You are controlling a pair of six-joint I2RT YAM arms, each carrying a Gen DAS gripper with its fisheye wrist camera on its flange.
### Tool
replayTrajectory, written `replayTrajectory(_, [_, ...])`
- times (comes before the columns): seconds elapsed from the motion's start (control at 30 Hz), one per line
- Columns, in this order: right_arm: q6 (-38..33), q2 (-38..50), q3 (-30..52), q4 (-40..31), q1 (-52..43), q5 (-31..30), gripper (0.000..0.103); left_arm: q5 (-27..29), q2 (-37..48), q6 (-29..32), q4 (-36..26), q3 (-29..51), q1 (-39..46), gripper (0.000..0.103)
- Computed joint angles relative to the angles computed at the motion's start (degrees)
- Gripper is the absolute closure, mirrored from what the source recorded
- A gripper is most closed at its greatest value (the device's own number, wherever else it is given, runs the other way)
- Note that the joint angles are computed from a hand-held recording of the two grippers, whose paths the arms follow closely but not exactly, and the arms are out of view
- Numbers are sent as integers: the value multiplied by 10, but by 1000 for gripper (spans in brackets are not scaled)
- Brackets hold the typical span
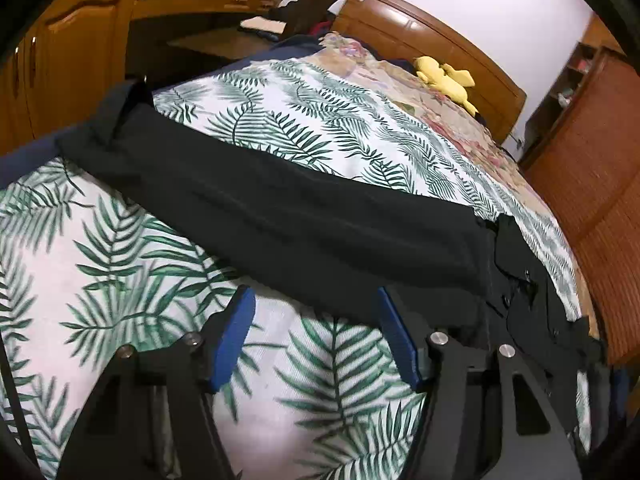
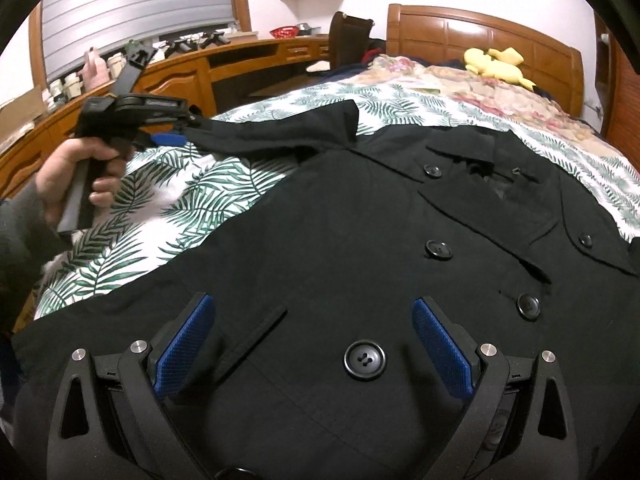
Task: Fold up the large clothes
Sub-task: 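Reach the left gripper to the sleeve cuff nearest it and close, then lift the held sleeve with the left gripper and lay it across the coat front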
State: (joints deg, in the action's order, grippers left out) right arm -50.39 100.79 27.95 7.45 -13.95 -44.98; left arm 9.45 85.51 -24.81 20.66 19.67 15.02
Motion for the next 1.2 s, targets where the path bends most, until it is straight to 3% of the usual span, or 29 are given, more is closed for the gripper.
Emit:
replayTrajectory(0.13, [2,1,-2,3,2,5,3,-4,54,-22,11,32,1,42])
replayTrajectory(0.27, [-1,0,-2,2,-2,-1,3,33,110,-35,15,67,18,45])
replayTrajectory(0.53, [-10,-32,-5,-33,-39,1,3,-20,137,-51,0,81,7,47])
replayTrajectory(0.7, [-38,-46,-5,-53,-83,-7,3,-19,153,-46,20,78,21,48])
replayTrajectory(0.73, [-41,-46,-4,-55,-86,-7,3,-18,156,-47,27,80,24,56])
replayTrajectory(0.77, [-46,-47,-4,-58,-89,-7,3,-16,160,-37,30,87,24,102])
replayTrajectory(0.83, [-53,-47,0,-68,-92,-10,3,-15,162,-14,11,103,13,103])
replayTrajectory(1.0, [-62,-39,19,-87,-95,-17,3,-89,57,-20,-2,69,-53,103])
replayTrajectory(1.2, [-88,-49,56,-153,-134,-52,3,-183,-94,-26,-142,94,-177,103])
